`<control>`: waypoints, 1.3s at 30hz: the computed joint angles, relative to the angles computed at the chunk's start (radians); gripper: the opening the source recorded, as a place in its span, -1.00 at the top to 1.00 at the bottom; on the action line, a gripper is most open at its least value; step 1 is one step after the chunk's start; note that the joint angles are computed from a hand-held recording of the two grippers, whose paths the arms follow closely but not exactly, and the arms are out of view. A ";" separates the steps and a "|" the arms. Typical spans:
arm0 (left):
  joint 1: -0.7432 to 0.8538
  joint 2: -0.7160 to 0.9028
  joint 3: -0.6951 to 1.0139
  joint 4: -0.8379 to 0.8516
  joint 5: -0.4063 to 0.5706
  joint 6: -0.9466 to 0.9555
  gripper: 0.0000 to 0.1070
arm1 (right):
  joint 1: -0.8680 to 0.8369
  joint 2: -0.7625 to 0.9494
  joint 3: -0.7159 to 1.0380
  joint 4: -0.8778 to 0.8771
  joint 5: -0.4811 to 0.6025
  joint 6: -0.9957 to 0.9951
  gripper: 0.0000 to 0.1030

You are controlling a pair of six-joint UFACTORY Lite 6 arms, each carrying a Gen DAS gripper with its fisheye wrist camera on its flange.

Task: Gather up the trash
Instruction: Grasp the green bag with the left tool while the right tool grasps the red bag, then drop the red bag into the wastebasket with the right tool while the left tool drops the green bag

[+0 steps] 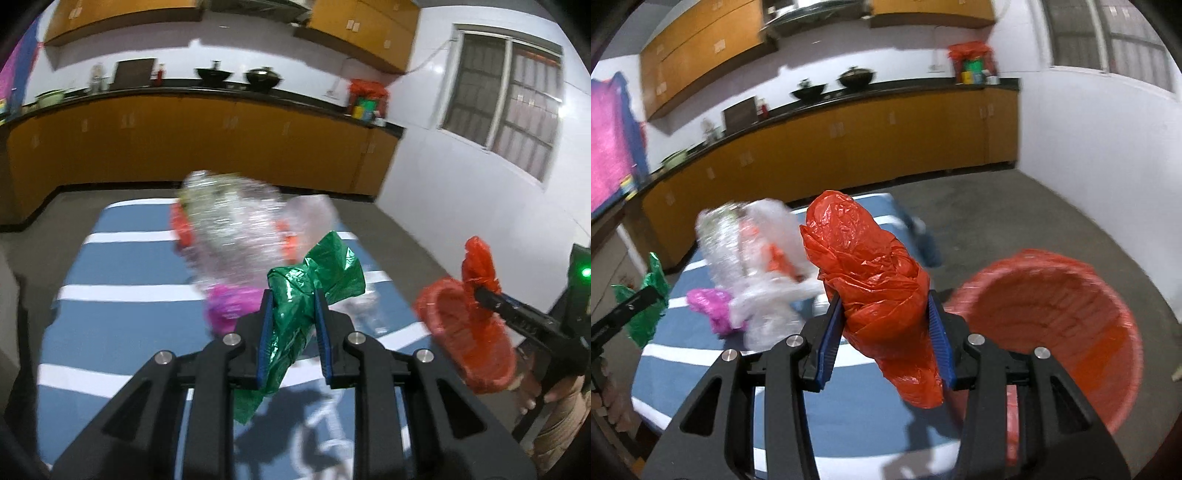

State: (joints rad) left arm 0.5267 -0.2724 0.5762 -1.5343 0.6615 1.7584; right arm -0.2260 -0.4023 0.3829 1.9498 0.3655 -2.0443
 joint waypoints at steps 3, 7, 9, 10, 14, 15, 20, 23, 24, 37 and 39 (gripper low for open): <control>-0.155 -0.035 -0.001 -0.019 -0.048 -0.058 0.58 | -0.167 -0.016 -0.006 -0.131 0.051 0.085 0.13; -0.403 -0.005 0.029 -0.124 -0.154 -0.054 0.58 | -0.332 0.016 0.011 -0.189 0.091 0.104 0.13; -0.529 0.037 0.059 -0.215 -0.209 -0.010 0.58 | -0.397 0.037 0.021 -0.209 0.105 0.115 0.13; -0.583 0.068 0.078 -0.268 -0.232 0.027 0.58 | -0.427 0.046 0.024 -0.220 0.118 0.119 0.13; -0.760 0.190 0.168 -0.433 -0.293 0.138 0.58 | -0.533 0.110 0.068 -0.268 0.167 0.160 0.13; -0.813 0.233 0.201 -0.485 -0.312 0.174 0.58 | -0.559 0.131 0.081 -0.275 0.181 0.164 0.13; -0.928 0.396 0.334 -0.581 -0.342 0.236 0.58 | -0.627 0.208 0.127 -0.280 0.216 0.146 0.13; -0.962 0.473 0.394 -0.579 -0.342 0.218 0.58 | -0.646 0.252 0.150 -0.269 0.230 0.128 0.13; -0.972 0.500 0.418 -0.564 -0.340 0.197 0.57 | -0.652 0.269 0.158 -0.260 0.235 0.118 0.13; -1.057 0.722 0.640 -0.429 -0.369 0.035 0.42 | -0.693 0.411 0.281 -0.270 0.290 0.172 -0.02; -1.051 0.742 0.654 -0.419 -0.368 0.024 0.20 | -0.701 0.418 0.286 -0.270 0.299 0.177 -0.14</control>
